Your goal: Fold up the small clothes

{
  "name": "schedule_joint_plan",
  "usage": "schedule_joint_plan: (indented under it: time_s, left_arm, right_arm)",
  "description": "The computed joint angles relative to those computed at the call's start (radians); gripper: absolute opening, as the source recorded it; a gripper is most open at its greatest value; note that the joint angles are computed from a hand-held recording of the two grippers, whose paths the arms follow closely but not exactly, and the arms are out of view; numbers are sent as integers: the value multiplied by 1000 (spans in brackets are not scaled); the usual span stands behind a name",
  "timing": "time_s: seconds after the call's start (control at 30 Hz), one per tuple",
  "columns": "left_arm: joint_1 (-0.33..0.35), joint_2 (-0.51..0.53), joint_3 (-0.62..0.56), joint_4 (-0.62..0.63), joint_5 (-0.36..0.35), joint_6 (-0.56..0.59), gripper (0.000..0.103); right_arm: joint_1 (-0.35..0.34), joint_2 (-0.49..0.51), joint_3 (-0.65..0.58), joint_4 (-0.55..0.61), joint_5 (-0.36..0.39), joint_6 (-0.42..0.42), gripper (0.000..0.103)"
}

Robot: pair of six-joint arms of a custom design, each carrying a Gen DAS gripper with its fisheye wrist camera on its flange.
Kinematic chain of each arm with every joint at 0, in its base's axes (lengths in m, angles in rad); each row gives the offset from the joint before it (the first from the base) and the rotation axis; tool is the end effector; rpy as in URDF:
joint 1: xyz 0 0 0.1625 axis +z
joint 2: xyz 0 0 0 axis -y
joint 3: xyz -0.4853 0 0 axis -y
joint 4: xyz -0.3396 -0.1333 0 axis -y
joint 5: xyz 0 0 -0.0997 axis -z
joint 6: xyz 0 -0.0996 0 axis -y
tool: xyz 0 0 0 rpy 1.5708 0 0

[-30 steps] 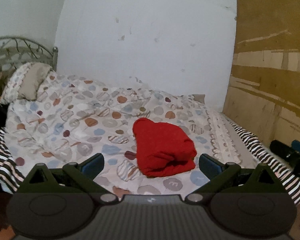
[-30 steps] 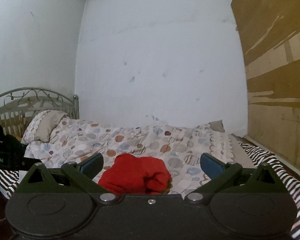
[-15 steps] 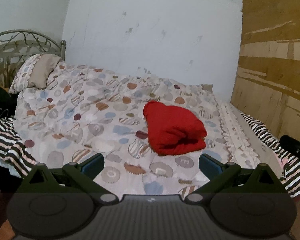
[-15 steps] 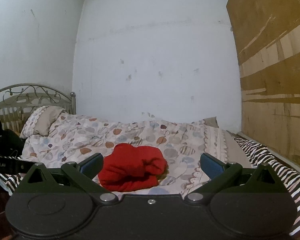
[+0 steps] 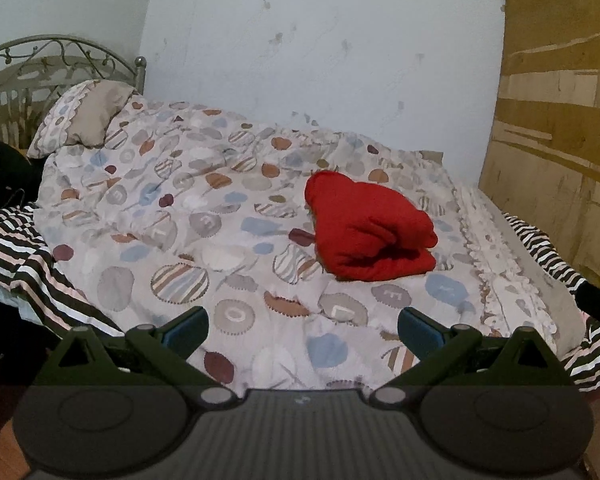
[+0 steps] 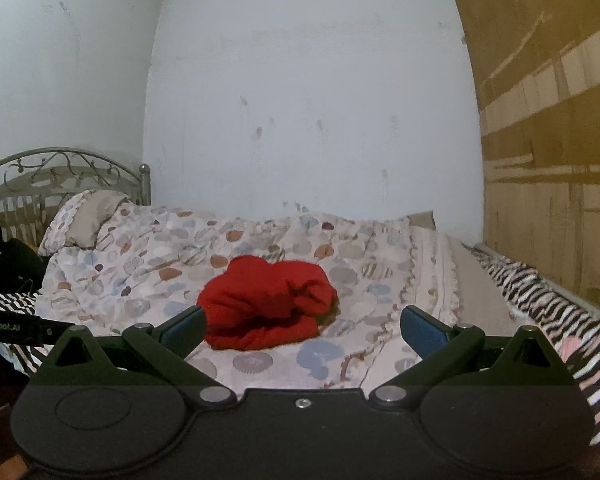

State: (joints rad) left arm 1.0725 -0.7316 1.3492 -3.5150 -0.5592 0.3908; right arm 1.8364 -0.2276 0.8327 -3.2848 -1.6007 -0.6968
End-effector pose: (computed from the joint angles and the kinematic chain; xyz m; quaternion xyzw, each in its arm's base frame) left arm -0.1497 -0.7307 0.3740 0.0271 0.7506 -0.5584 0.3523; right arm 0.3582 -0.8204 0.1237 0.3865 -0.7572 0.5115 0.1250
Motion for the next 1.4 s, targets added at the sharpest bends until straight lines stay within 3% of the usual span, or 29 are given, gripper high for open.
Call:
schedule_joint_plan:
  time_s: [0.3,1.4]
  left_arm:
    - [11,3,-18,58,-5,-35,103]
    - [14,13,-30,67,-10,-40,103]
  right_arm:
    - [-2,26,-49,49,-40,13,103]
    - [1,39,-75,69,-43,11,103]
